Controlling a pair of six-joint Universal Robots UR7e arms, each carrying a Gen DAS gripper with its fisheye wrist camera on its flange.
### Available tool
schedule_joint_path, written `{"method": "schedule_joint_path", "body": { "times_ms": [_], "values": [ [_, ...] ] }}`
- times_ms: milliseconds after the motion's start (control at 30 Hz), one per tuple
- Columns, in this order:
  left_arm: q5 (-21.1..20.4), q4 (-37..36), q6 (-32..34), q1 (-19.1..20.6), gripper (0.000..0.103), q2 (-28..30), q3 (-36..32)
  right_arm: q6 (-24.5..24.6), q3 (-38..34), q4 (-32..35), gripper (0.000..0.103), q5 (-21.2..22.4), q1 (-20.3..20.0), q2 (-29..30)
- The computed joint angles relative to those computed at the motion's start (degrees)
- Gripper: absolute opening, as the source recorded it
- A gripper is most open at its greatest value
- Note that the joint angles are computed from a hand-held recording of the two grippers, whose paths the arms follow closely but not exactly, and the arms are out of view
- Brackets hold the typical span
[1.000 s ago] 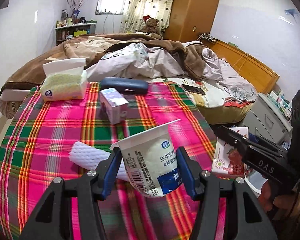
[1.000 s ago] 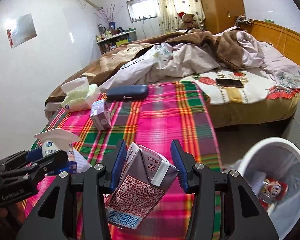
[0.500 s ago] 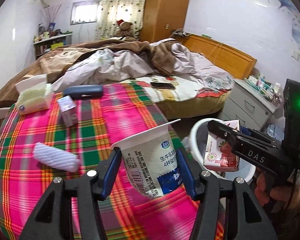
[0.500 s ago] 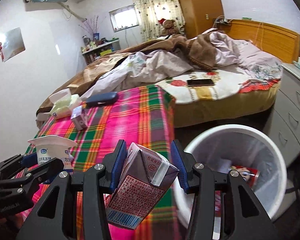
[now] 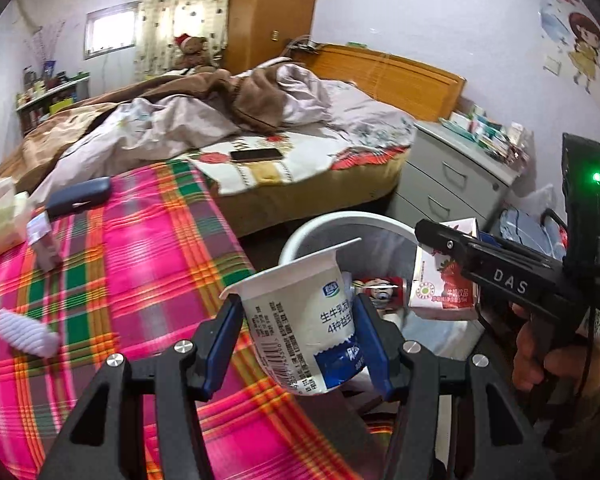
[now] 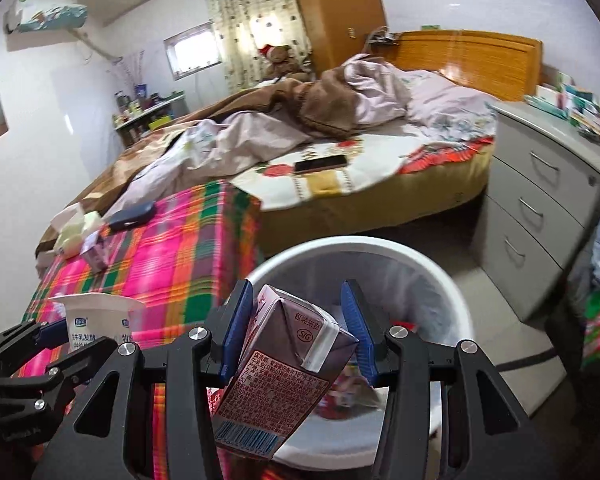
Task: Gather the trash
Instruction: 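Lift the juice carton and yogurt cup and carry both over the white bin, then open both tools to drop the carton and yogurt cup into the bin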
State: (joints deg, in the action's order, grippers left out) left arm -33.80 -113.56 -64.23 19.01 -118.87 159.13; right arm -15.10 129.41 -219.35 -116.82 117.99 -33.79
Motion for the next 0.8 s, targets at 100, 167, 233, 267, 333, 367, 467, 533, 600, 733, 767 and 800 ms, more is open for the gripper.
{"method": "schedule_joint_path", "body": {
  "times_ms": [100, 167, 233, 267, 333, 367, 467, 533, 600, 733, 767, 800],
  "values": [
    [-0.88, -12.94, 5.56, 1.88, 0.059, 8.26, 0.69, -0.46, 0.52, -0.49, 0.047, -0.95, -1.25, -0.56],
    [-1.6, -20.79, 8.88, 3.37, 0.059, 13.36, 0.84, -0.81, 0.69, -0.32, 0.048, -1.48, -1.97, -0.87],
    [-2.45, -28.05, 12.0, 4.88, 0.059, 18.15, 0.86, -1.31, 0.9, -0.33, 0.048, -2.11, -2.79, -1.07],
    [-2.88, -31.08, 13.35, 5.55, 0.059, 20.27, 0.79, -1.56, 0.91, -0.15, 0.048, -2.3, -3.19, -1.14],
    [-3.41, -35.29, 15.36, 6.65, 0.059, 23.64, 0.46, -2.17, 1.09, 0.22, 0.048, -2.74, -4.06, -1.5],
    [-3.67, -36.84, 16.15, 7.34, 0.059, 25.0, 0.21, -2.44, 0.98, 0.55, 0.048, -2.97, -4.49, -1.55],
    [-4.87, -41.81, 18.83, 9.45, 0.059, 28.83, -0.42, -3.09, 0.35, 1.62, 0.048, -3.61, -5.57, -1.53],
    [-5.87, -45.72, 21.02, 11.12, 0.059, 32.02, -1.09, -3.43, -0.21, 2.99, 0.048, -3.99, -6.08, -1.49],
    [-6.15, -48.05, 21.92, 12.12, 0.059, 34.53, -1.61, -3.8, -0.47, 3.53, 0.048, -4.27, -6.68, -1.42],
    [-7.8, -53.13, 24.22, 13.88, 0.062, 37.55, -1.97, -3.59, -0.93, 5.61, 0.049, -4.46, -7.5, -1.52],
    [-8.02, -53.54, 24.35, 14.23, 0.064, 37.7, -2.03, -3.66, -0.96, 5.67, 0.05, -4.53, -7.51, -1.51],
    [-7.62, -52.89, 23.85, 13.95, 0.067, 37.75, -2.05, -3.67, -0.94, 5.62, 0.055, -4.67, -7.57, -1.46]
  ]
}}
